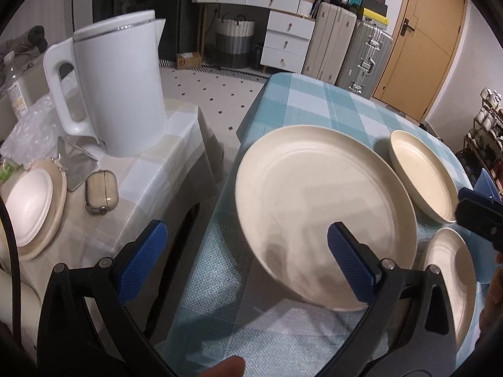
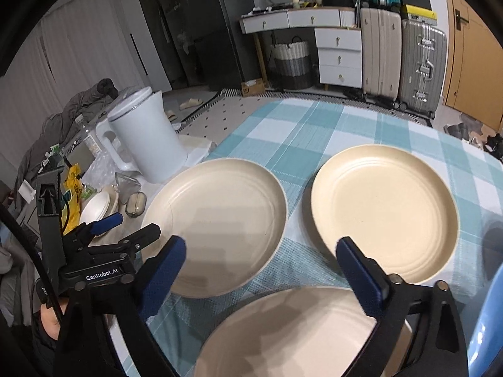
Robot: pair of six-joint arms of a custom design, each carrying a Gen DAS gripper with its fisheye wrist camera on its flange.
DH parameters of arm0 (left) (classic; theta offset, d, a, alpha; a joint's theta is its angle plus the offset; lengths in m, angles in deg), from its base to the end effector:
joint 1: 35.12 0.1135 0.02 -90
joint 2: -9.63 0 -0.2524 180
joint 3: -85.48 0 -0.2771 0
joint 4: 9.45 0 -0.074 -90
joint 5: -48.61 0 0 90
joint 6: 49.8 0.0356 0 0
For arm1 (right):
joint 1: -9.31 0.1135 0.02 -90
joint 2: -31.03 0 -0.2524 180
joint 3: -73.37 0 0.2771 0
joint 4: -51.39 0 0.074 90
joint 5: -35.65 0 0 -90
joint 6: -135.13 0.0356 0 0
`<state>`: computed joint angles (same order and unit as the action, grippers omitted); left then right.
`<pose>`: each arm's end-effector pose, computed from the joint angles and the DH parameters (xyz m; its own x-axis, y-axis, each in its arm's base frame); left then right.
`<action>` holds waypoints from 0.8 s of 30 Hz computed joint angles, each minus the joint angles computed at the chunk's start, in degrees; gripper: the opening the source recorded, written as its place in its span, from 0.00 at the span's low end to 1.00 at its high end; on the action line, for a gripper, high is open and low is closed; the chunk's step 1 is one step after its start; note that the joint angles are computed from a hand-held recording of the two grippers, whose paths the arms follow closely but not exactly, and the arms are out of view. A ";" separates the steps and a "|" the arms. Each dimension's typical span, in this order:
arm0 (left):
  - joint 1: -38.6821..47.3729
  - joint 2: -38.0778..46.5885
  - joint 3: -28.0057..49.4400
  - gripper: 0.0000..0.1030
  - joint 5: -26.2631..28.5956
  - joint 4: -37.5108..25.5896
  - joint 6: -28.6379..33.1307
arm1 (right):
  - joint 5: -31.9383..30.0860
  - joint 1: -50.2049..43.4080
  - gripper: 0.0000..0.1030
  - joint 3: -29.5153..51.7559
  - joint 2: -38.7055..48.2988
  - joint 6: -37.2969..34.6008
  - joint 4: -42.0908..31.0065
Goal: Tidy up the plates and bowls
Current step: 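Move both grippers down to the rim of the large cream plate, then close the left gripper on the plate rim while the right gripper closes on it too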
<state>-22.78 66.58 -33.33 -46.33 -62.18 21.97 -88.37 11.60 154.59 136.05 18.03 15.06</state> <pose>0.2252 0.0524 0.2636 -0.6108 -0.4527 -0.6497 -0.4840 0.8628 -0.1461 0.3894 0.0355 0.1557 -0.6294 -0.4030 -0.6644 -0.6720 0.7116 0.2050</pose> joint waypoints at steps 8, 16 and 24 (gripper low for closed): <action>2.28 2.77 0.39 0.92 2.50 0.26 0.28 | 1.37 2.28 0.77 5.66 7.50 0.90 -2.28; 2.18 5.37 0.76 0.81 4.19 0.87 0.01 | 3.66 3.90 0.61 9.09 12.37 2.91 -2.10; 0.87 6.91 1.37 0.60 2.33 0.77 0.05 | 5.46 4.73 0.39 9.57 13.73 3.36 -0.56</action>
